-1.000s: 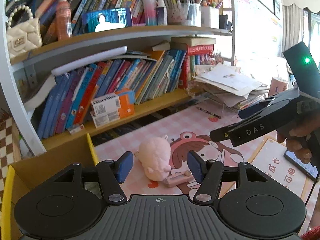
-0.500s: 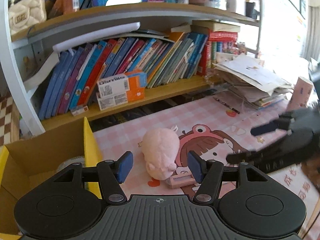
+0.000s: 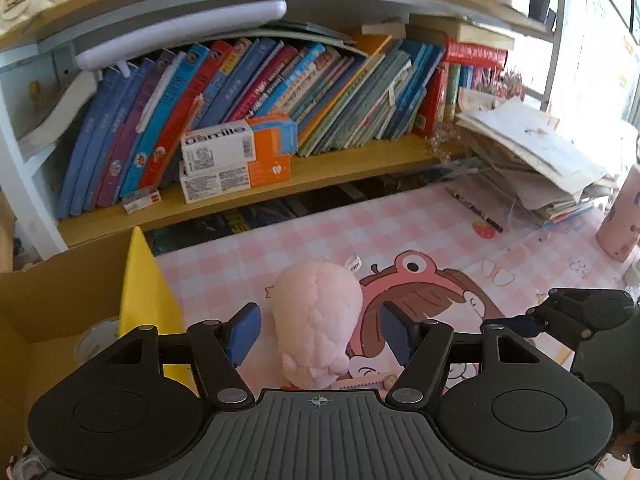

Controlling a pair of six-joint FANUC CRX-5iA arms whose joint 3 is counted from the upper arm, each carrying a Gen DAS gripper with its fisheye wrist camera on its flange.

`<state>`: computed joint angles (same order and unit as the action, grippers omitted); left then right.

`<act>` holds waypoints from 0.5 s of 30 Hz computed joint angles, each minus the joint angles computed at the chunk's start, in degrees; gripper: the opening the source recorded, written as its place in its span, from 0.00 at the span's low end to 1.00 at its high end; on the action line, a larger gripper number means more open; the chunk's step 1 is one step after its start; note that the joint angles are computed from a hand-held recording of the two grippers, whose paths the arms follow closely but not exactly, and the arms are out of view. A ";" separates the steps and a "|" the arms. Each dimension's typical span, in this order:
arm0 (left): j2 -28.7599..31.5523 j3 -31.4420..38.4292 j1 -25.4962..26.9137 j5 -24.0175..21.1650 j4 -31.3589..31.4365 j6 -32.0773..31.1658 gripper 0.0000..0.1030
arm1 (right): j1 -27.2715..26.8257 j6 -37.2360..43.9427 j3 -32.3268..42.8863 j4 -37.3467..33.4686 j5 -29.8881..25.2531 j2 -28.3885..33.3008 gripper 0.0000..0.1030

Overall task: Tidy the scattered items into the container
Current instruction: 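Move the left tool to the pink plush pig while the right tool approaches the pink stapler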

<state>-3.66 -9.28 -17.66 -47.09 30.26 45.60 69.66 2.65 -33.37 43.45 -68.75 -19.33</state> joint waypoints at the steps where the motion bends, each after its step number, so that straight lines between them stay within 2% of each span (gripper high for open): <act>1: 0.50 0.41 -0.25 -0.12 -0.47 0.46 0.65 | -0.26 1.32 -0.26 0.21 0.86 0.10 0.74; 12: 5.56 5.02 -2.30 -1.12 -6.84 6.75 0.65 | -5.12 10.80 -1.57 0.30 10.88 1.46 0.74; 15: 6.73 6.13 -2.84 -1.34 -9.11 8.30 0.65 | -6.30 13.12 -1.50 -0.23 12.87 2.07 0.71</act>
<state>3.07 -3.15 -20.49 -48.44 21.15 53.91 63.36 15.77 -34.87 43.22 -55.88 -17.26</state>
